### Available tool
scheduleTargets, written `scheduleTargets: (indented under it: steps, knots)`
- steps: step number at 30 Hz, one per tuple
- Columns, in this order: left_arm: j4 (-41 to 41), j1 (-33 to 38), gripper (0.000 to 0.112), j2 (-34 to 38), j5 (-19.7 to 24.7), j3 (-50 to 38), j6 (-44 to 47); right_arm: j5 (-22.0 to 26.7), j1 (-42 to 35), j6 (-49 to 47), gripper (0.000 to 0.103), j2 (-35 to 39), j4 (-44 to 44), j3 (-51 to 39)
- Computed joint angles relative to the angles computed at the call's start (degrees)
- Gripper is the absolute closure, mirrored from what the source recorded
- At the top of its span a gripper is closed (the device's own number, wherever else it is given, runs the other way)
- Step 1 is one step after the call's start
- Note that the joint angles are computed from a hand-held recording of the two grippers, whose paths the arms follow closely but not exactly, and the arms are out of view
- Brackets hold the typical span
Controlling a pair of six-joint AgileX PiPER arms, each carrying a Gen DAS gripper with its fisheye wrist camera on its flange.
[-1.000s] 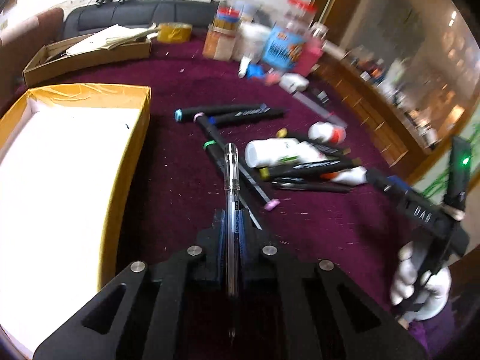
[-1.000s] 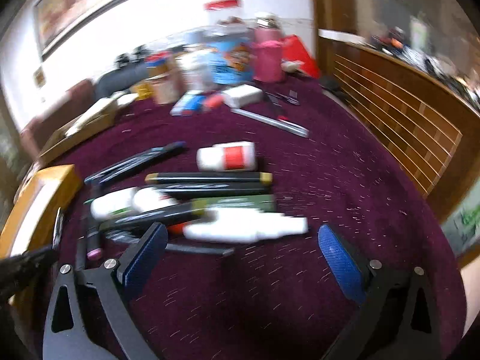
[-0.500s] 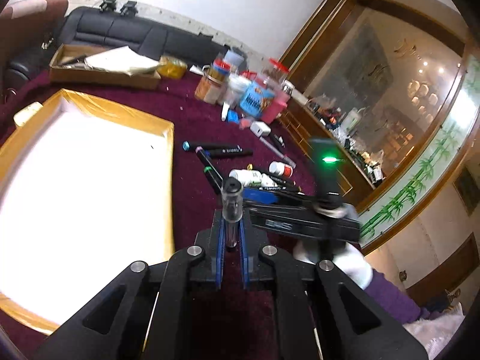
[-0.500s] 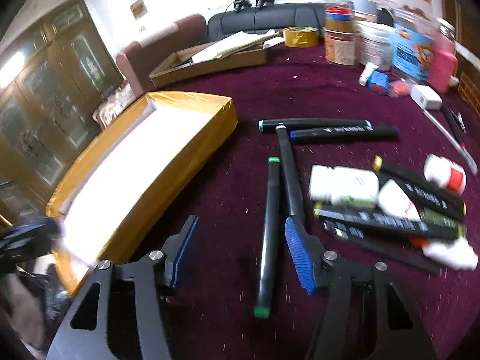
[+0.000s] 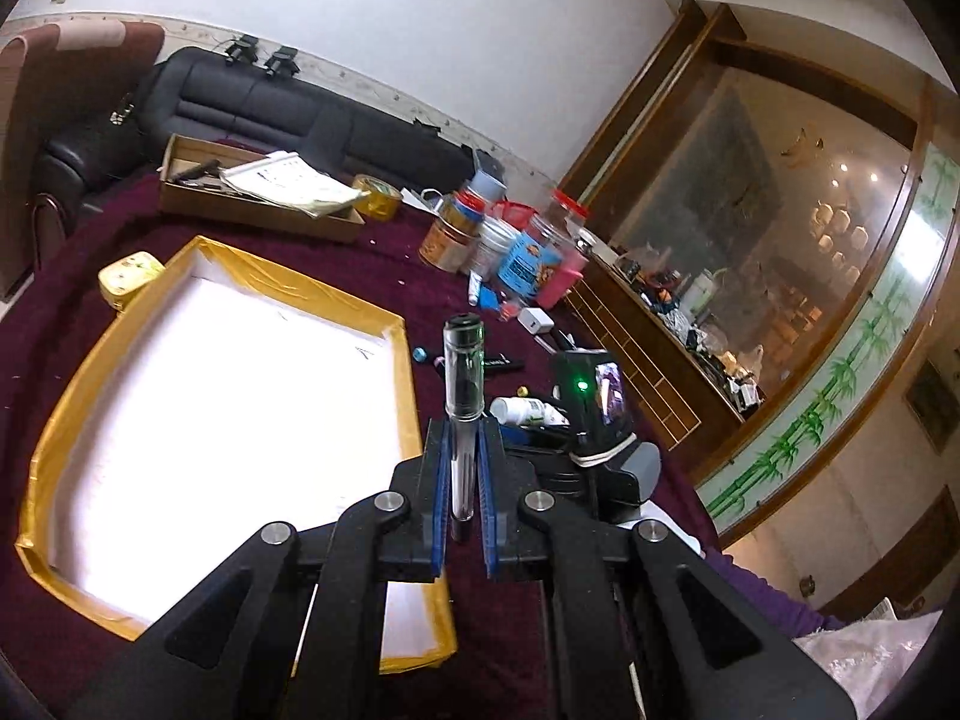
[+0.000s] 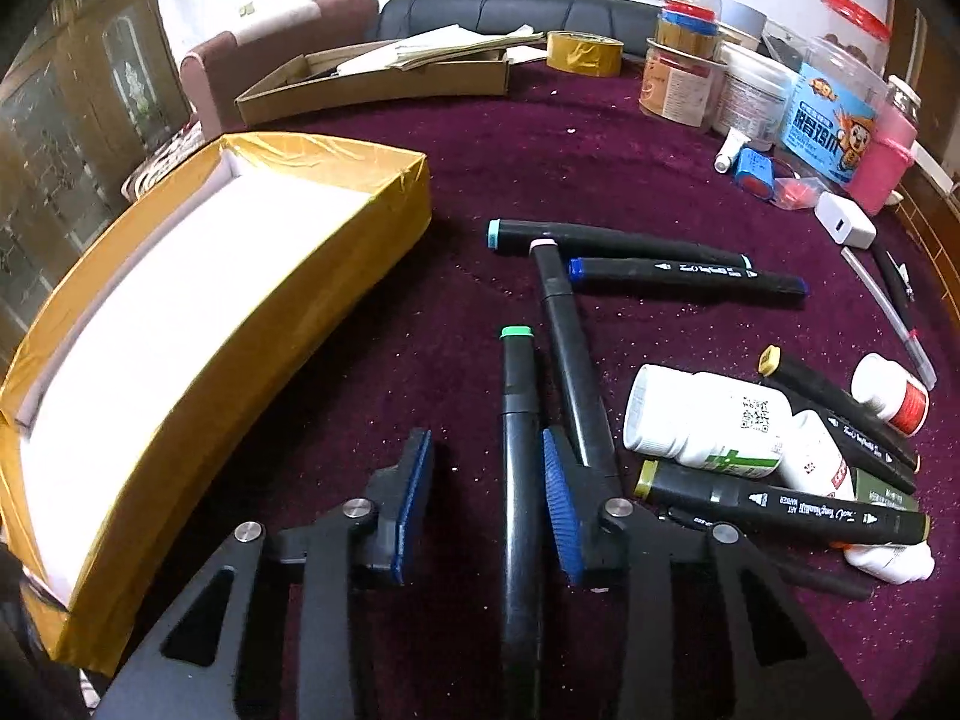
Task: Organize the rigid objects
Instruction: 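Carry the pen into the white box and release with the left while the right drops the marker beside it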
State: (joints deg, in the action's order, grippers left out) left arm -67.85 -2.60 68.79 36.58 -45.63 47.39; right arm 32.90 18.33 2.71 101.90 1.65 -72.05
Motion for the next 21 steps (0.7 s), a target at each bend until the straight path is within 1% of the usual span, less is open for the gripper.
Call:
scheduleTargets:
  steps: [1,2,3,6,7,9,11,14,16,18,21]
  knots:
    - [0.59,0.54,0.106,-0.07,-0.1,-0.04,-0.33,0.3,-0.64,-0.26,0.089,-0.24,0.93,0.09]
    - [0.91,1.28,0.106,0.08,0.2,-0.24,-0.31,1.01,-1.94,-2.22,0.09,-0.27,3.75,-0.16]
    - [0.9,1.96,0.106,0.24,0.59,-0.43,-0.09,1.75,-3.24,-4.76,0.091,-0.3,7.32,-0.35]
    - [0.83,5.32,0.106,0.68,2.65,-0.84,1.11,1.77,-5.77,-8.49,0.091,-2.55,13.12,1.21]
    - [0.82,6.36,0.106,0.98,3.5,-1.1,1.43,1.93,-7.08,-12.11,0.091,-4.45,17.77,2.44]
    - [1.43,7.44,0.106,1.43,4.21,-1.53,1.59,2.59,-8.69,-16.86,0.09,-7.91,24.04,4.33]
    - [2.17,7.91,0.106,1.82,4.41,-1.88,1.54,4.26,-9.98,-21.78,0.09,-10.77,30.66,5.41]
    - [3.96,8.22,0.106,2.98,4.57,-3.31,0.78,7.29,-10.52,-25.65,0.09,-13.47,37.53,5.13]
    - [6.56,7.55,0.106,4.35,4.07,-5.12,-1.0,9.77,-10.54,-27.78,0.09,-13.74,41.94,3.8]
    - [8.55,7.04,0.106,5.61,3.8,-6.63,-1.74,12.82,-10.78,-30.47,0.09,-12.37,46.85,1.66]
    - [12.93,5.81,0.106,9.3,3.68,-10.57,-4.27,17.22,-9.85,-31.79,0.09,-7.94,52.8,-3.07]
